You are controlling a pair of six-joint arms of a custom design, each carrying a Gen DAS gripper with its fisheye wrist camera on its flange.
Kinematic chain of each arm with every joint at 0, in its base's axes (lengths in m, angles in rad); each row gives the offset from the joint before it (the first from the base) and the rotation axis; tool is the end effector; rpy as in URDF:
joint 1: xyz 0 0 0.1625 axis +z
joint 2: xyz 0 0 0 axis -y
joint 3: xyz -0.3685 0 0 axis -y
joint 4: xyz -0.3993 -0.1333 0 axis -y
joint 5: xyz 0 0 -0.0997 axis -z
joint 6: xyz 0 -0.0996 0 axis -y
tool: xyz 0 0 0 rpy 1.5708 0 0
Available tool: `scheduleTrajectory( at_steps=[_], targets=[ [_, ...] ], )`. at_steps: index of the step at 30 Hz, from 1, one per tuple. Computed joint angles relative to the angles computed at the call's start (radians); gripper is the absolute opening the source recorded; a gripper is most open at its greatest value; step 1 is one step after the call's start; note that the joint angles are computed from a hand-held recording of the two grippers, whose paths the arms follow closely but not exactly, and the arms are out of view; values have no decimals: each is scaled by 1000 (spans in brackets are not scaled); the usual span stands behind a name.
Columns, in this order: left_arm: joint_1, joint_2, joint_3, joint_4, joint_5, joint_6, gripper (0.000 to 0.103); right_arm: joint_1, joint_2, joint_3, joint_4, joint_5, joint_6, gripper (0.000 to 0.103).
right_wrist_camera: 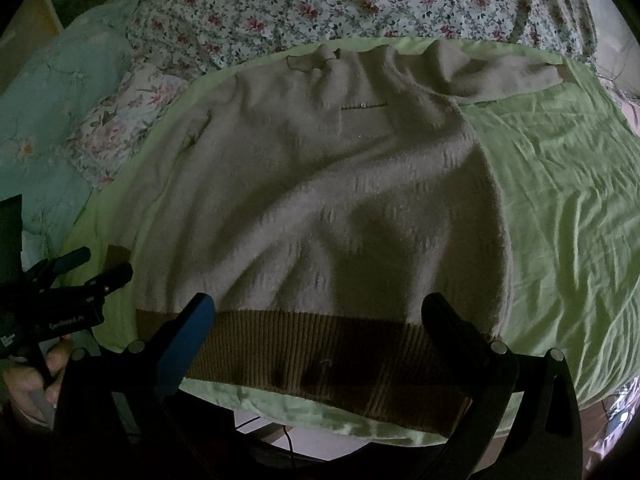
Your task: Fold small clothes
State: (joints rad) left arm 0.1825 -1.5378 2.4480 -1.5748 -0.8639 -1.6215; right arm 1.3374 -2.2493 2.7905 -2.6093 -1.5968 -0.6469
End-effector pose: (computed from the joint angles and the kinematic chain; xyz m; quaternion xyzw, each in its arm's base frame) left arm -0.2188 -0.2417 0.0903 0.0524 0.8554 -0.2835 0.4303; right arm 0.0703 -0.2696 0.2037 0.1958 -0.9492 0.2173 0.1162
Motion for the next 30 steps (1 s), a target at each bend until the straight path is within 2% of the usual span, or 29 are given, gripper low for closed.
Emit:
scheduleTrajectory(
  at_steps=[17,30],
  targets=[
    [26,9,-4,-39,7,34,102,-17,36,-22,-9,0,1,103],
    [51,-1,9,-95,15,65,102,-72,47,-30,-6,30,6,103]
  ],
)
